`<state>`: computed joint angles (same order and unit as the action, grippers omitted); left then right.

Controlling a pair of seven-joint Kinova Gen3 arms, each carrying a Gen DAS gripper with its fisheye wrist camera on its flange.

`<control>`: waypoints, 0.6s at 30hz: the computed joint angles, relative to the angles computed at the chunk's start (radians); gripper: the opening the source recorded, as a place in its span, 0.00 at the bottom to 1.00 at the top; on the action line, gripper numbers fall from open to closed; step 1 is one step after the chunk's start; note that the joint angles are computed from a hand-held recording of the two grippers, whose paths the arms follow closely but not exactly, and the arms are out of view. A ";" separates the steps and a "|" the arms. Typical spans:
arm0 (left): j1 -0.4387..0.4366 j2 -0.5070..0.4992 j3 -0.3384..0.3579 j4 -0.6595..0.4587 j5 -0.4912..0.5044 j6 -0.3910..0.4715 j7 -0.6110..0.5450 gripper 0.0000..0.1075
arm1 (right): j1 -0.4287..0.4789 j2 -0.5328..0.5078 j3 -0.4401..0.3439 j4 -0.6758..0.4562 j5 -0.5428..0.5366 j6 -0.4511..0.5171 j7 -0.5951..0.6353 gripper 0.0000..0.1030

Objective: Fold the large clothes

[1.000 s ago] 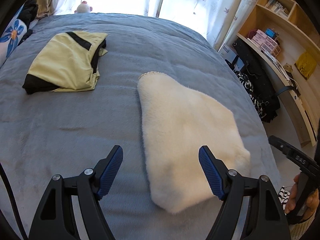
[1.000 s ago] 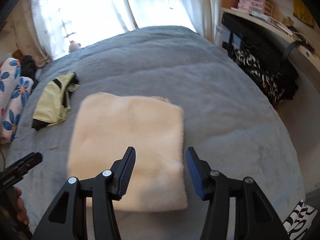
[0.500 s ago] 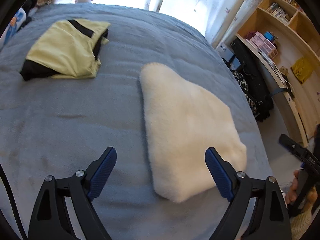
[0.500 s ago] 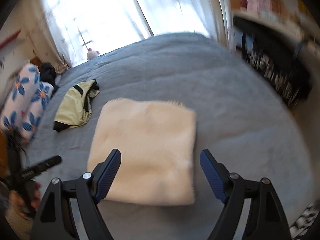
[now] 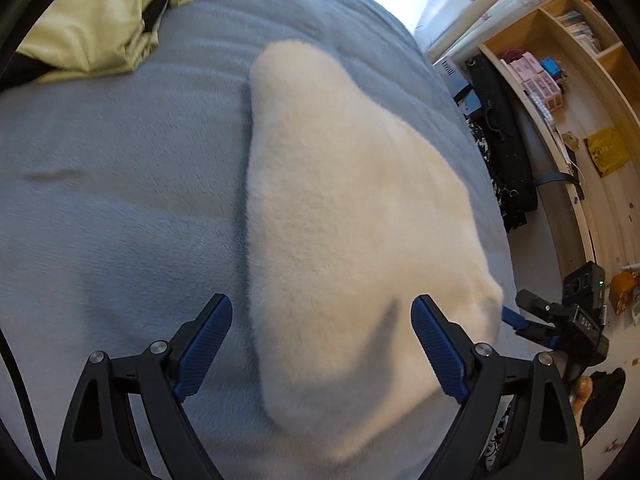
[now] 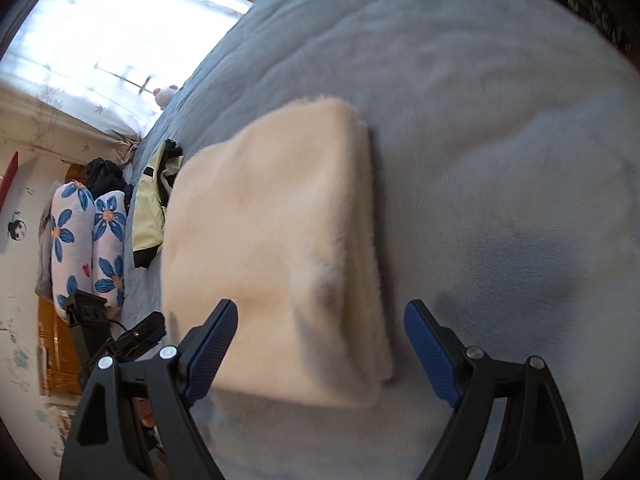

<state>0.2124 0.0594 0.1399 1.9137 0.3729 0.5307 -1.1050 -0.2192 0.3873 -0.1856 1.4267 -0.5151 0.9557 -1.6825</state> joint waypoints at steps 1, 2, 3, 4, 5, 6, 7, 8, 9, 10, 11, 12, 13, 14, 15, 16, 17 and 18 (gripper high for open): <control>-0.001 0.012 0.002 0.000 0.011 -0.008 -0.009 0.84 | 0.009 0.018 -0.004 -0.006 -0.012 0.003 0.012 0.83; -0.001 0.027 0.004 -0.004 0.015 -0.013 -0.014 0.84 | 0.019 0.038 -0.011 -0.009 -0.029 0.001 0.028 0.83; -0.002 0.036 0.003 -0.008 0.029 -0.015 -0.029 0.84 | 0.025 0.055 -0.016 -0.016 -0.039 0.004 0.040 0.83; -0.014 0.047 0.014 -0.006 0.059 -0.028 -0.060 0.84 | 0.028 0.073 -0.020 -0.027 -0.046 0.009 0.048 0.83; -0.015 0.055 0.017 -0.005 0.073 -0.036 -0.077 0.84 | 0.038 0.099 -0.031 -0.039 -0.064 0.015 0.070 0.83; -0.019 0.060 0.022 -0.004 0.085 -0.044 -0.094 0.84 | 0.046 0.122 -0.040 -0.053 -0.078 0.024 0.086 0.83; -0.020 0.065 0.025 -0.005 0.093 -0.049 -0.106 0.84 | 0.057 0.147 -0.052 -0.069 -0.097 0.035 0.109 0.83; -0.014 0.073 0.024 -0.009 0.084 -0.056 -0.102 0.85 | 0.069 0.174 -0.066 -0.084 -0.121 0.043 0.135 0.83; -0.013 0.078 0.025 -0.011 0.083 -0.059 -0.103 0.86 | 0.080 0.200 -0.078 -0.098 -0.144 0.050 0.157 0.83; -0.017 0.086 0.031 -0.012 0.094 -0.068 -0.119 0.87 | 0.089 0.229 -0.091 -0.115 -0.168 0.059 0.177 0.83; -0.019 0.092 0.034 -0.012 0.100 -0.075 -0.129 0.90 | 0.090 0.250 -0.094 -0.131 -0.178 0.066 0.186 0.85; -0.024 0.096 0.038 -0.010 0.109 -0.081 -0.142 0.91 | 0.086 0.268 -0.094 -0.149 -0.180 0.071 0.195 0.86; -0.037 0.101 0.046 -0.006 0.135 -0.088 -0.171 0.91 | 0.084 0.298 -0.103 -0.176 -0.185 0.083 0.214 0.86; -0.045 0.104 0.052 -0.003 0.153 -0.094 -0.191 0.92 | 0.087 0.321 -0.112 -0.192 -0.196 0.091 0.230 0.86; -0.043 0.109 0.052 -0.006 0.155 -0.097 -0.194 0.93 | 0.089 0.334 -0.116 -0.202 -0.204 0.095 0.239 0.86; -0.042 0.115 0.053 -0.008 0.155 -0.104 -0.200 0.94 | 0.087 0.349 -0.119 -0.218 -0.206 0.104 0.248 0.88; -0.034 0.122 0.051 -0.016 0.143 -0.109 -0.191 0.95 | 0.081 0.365 -0.121 -0.243 -0.202 0.122 0.254 0.91; -0.028 0.129 0.048 -0.022 0.135 -0.112 -0.186 0.96 | 0.075 0.372 -0.118 -0.259 -0.197 0.136 0.251 0.93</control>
<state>0.1844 0.1879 0.1875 1.8915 0.5083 0.4190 -1.2914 -0.1444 0.7597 -0.3035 1.1675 -0.7125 1.0913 -1.4311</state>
